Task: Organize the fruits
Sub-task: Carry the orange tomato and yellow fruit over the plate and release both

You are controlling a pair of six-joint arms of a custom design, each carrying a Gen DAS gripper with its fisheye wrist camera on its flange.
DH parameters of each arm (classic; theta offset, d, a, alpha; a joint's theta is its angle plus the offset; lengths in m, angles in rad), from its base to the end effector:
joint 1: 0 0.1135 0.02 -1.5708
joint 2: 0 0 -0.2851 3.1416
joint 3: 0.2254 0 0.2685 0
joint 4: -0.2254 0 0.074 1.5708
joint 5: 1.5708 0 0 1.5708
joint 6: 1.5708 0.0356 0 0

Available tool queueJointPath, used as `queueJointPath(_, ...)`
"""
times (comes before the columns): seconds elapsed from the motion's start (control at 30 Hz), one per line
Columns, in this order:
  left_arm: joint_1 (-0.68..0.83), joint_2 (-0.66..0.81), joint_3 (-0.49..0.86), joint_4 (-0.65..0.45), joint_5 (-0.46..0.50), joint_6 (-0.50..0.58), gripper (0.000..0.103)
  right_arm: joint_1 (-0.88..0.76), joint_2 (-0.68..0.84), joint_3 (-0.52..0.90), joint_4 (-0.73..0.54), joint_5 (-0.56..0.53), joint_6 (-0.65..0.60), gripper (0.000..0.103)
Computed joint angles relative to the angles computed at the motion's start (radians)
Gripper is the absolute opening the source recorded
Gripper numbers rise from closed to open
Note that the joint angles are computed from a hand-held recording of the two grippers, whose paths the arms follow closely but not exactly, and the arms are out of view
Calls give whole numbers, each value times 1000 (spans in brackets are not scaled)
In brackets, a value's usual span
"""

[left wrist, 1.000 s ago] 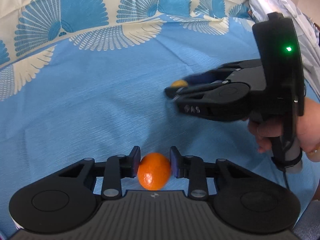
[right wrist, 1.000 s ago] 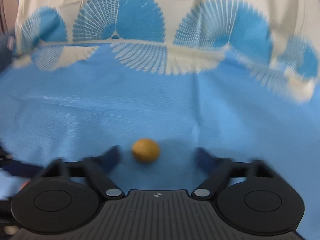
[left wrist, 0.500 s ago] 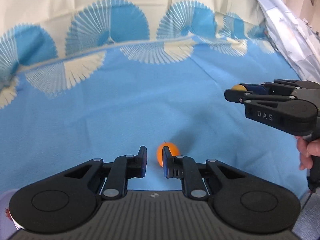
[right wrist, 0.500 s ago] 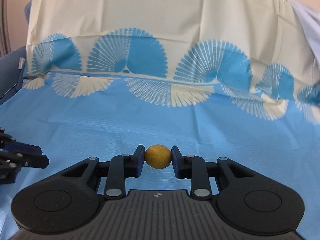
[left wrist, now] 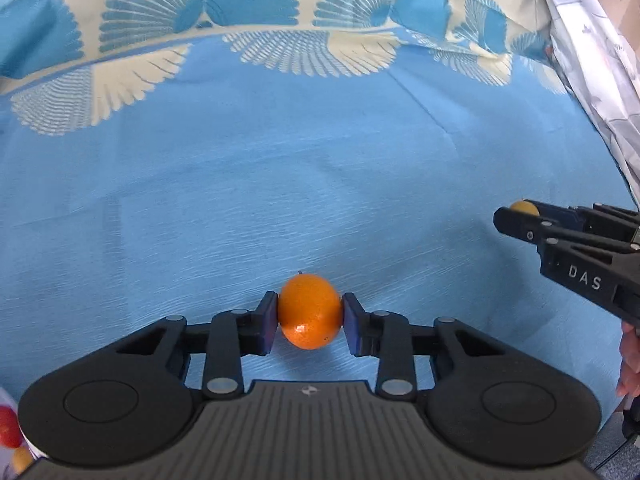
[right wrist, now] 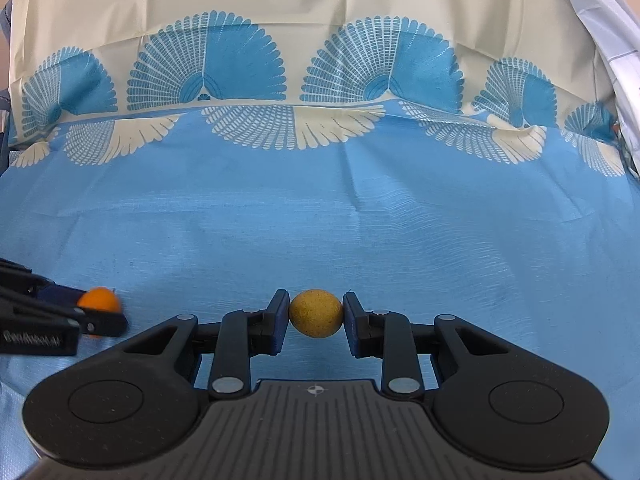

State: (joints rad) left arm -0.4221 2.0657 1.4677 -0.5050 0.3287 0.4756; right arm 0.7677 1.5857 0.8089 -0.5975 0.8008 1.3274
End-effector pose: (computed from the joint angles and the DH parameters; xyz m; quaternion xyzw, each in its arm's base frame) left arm 0.4095 -0.1965 0.1705 0.4506 0.8481 -0.1530 0.2328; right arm 0.2136 0.1707 0.1610 0.2899 0.8702 -0.1156 0.3811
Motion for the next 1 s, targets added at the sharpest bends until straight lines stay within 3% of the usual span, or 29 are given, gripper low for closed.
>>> queueJointPath(0.23, 209, -256, -98, -136, 71, 65, 38, 130, 86, 212, -60, 41, -10, 30)
queueJointPath(0.37, 379, -310, -64, -230, 71, 135, 38, 195, 204, 384, 86, 1, -169, 30)
queueJointPath(0.47, 489, -279, 2, -253, 67, 149, 38, 208, 332, 547, 180, -59, -333, 30)
queueJointPath(0.57, 560, -223, 70, -239, 53, 131, 38, 206, 480, 756, 154, -117, -436, 30)
queueJointPath(0.87, 595, -41, 243, -242, 41, 111, 38, 168, 830, 1329, -80, -234, -570, 30)
queueJointPath(0.93, 596, -20, 258, -227, 50, 109, 47, 166, 892, 1436, -151, -236, -571, 31)
queueJointPath(1.0, 609, 3, 298, -248, 90, 98, 94, 163, 899, 1439, -132, -244, -587, 37)
